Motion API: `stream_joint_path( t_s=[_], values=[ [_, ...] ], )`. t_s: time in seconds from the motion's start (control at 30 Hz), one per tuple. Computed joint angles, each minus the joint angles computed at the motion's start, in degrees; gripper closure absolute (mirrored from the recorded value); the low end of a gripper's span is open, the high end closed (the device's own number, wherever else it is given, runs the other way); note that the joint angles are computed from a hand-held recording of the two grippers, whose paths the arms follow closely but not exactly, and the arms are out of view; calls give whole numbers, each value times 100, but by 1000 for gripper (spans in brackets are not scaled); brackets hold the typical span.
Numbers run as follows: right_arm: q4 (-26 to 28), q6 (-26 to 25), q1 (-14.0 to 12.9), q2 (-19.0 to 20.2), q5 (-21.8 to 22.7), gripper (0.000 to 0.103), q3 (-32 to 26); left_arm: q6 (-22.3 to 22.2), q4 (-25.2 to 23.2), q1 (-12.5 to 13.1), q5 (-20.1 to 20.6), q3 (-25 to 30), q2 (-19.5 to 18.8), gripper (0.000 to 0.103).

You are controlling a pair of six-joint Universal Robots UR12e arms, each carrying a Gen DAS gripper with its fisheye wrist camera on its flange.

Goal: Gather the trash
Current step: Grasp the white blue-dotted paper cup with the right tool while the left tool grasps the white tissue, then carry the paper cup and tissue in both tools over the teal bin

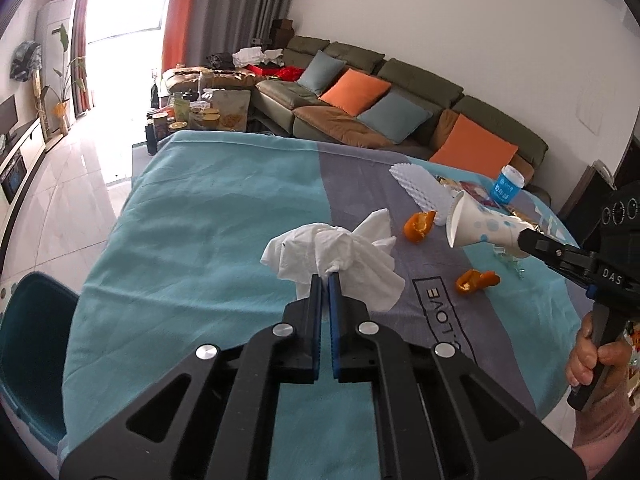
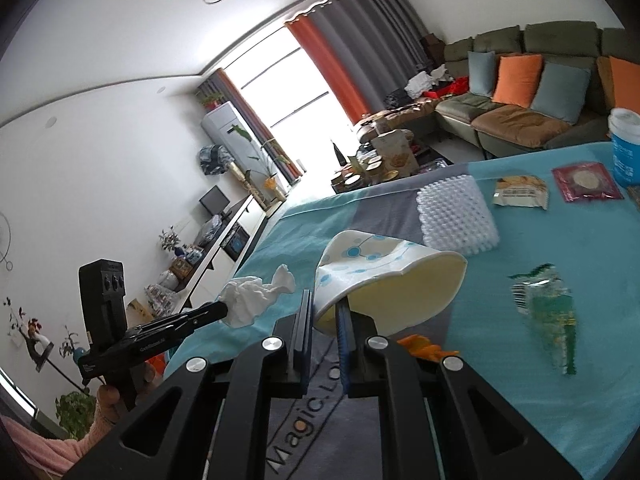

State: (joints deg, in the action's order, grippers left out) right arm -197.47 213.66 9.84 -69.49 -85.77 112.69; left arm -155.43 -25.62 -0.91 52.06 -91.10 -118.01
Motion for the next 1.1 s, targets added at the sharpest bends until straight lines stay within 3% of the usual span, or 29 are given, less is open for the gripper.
stream_joint_path(
  t_s=[0.6, 1.1],
  values=[
    [446, -647, 197, 282, 692, 93, -596, -493, 570, 529, -193, -571, 337, 99],
    [1017, -1217, 406, 618, 1264, 93, -1292, -880, 1066, 888, 79, -872, 524, 99]
  ],
)
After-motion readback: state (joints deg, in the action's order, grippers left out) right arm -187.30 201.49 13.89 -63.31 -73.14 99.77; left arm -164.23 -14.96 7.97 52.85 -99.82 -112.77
